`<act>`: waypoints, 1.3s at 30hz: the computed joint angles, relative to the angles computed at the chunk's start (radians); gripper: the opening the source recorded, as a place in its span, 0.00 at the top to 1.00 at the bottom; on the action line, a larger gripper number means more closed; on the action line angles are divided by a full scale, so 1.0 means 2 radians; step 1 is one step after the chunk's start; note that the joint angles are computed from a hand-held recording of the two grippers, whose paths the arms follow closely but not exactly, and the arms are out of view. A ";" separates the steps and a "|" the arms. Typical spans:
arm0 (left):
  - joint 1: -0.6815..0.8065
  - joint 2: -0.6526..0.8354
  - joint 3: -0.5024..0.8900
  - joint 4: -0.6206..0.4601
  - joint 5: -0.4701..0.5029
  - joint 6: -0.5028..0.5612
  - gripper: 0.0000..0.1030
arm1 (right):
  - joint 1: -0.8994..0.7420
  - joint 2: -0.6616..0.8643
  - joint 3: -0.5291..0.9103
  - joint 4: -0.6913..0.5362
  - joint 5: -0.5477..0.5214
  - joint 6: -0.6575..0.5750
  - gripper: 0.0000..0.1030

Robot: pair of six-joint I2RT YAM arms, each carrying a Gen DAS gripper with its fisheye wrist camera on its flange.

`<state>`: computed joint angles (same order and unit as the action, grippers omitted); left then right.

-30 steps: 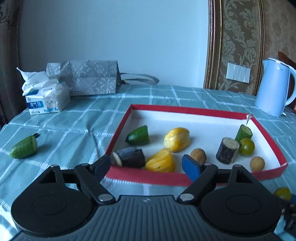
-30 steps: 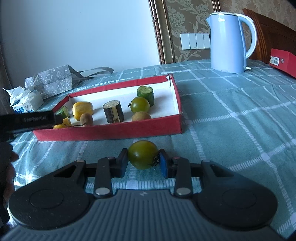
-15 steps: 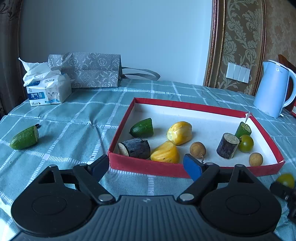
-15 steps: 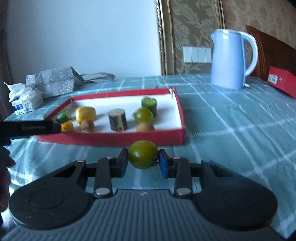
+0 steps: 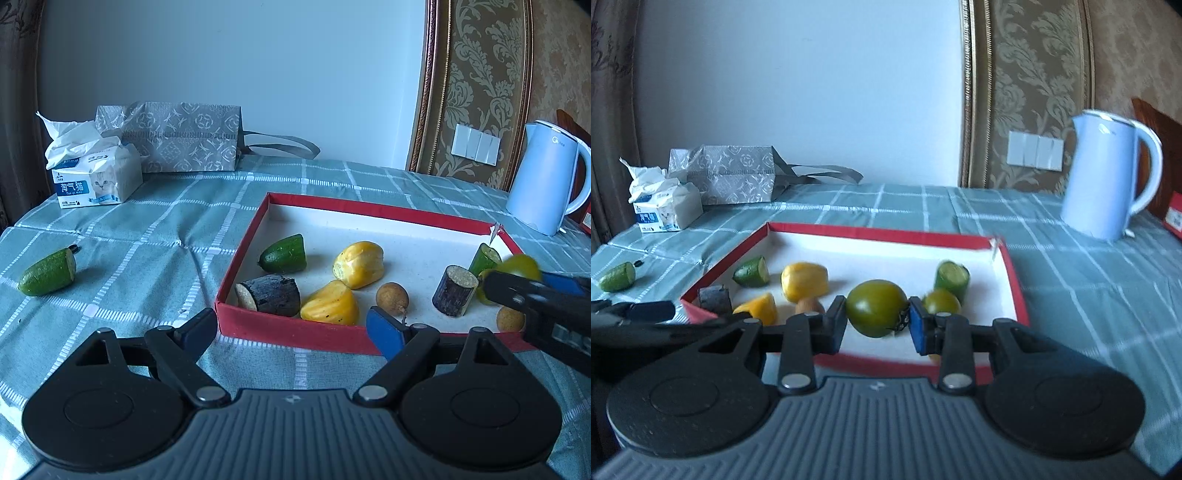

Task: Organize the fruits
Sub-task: 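Lower the green tomato into the tray and open the right gripper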

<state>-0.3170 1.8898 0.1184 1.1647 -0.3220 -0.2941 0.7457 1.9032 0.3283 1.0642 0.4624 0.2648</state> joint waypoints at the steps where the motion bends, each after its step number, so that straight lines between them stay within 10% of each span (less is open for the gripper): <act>1: 0.000 0.000 0.000 0.000 0.000 0.000 0.14 | -0.004 0.006 0.014 -0.011 -0.003 -0.004 0.68; 27: 0.028 -0.015 0.003 -0.025 0.045 -0.015 0.13 | -0.039 0.107 0.203 -0.193 -0.012 -0.019 0.68; 39: 0.029 -0.016 0.003 -0.026 0.045 -0.015 0.13 | -0.044 0.105 0.192 -0.176 -0.019 -0.015 0.60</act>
